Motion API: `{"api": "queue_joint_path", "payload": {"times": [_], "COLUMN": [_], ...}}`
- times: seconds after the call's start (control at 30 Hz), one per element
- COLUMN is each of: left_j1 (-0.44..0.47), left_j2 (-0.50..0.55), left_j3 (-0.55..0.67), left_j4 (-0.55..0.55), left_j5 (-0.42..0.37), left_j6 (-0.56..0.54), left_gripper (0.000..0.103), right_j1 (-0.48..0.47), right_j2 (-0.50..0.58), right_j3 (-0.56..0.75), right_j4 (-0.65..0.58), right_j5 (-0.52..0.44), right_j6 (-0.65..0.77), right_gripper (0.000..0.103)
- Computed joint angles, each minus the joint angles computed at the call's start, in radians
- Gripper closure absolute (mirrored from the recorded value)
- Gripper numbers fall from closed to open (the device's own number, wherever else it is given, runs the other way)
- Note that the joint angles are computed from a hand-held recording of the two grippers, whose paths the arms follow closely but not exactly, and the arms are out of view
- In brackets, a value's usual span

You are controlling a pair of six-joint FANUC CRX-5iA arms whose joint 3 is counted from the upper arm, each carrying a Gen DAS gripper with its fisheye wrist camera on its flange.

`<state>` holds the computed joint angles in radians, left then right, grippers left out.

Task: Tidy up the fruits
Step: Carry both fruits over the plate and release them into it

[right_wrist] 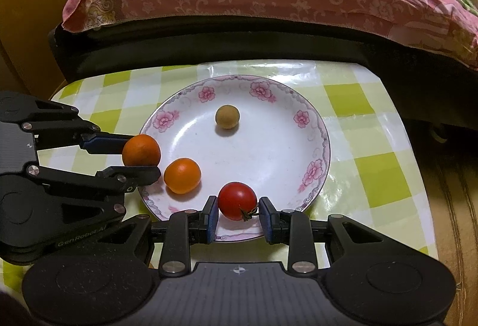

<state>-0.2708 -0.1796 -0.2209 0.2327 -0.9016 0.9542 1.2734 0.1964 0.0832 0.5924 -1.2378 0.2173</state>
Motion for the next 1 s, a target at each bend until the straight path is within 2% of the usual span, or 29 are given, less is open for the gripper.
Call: {"api": "queue_joint_path", "payload": {"times": [0.43,1.0], "left_j1": [-0.002,0.016], "left_j2": [0.009,-0.023], "left_j3": [0.003,-0.012], "left_j4": [0.003,0.029], "left_j5": [0.010,0.012], "left_j6": [0.018,-0.002], "left_gripper": [0.066,0.066], "right_j1": [-0.010,0.004], "right_j2": [-0.009,-0.032], "right_j3": [-0.026,-0.058], "right_j4": [0.008,0.065], "right_j5": [0.043,0.053], "right_j6": [-0.015,-0.069], "right_gripper": [0.076,0.075]}}
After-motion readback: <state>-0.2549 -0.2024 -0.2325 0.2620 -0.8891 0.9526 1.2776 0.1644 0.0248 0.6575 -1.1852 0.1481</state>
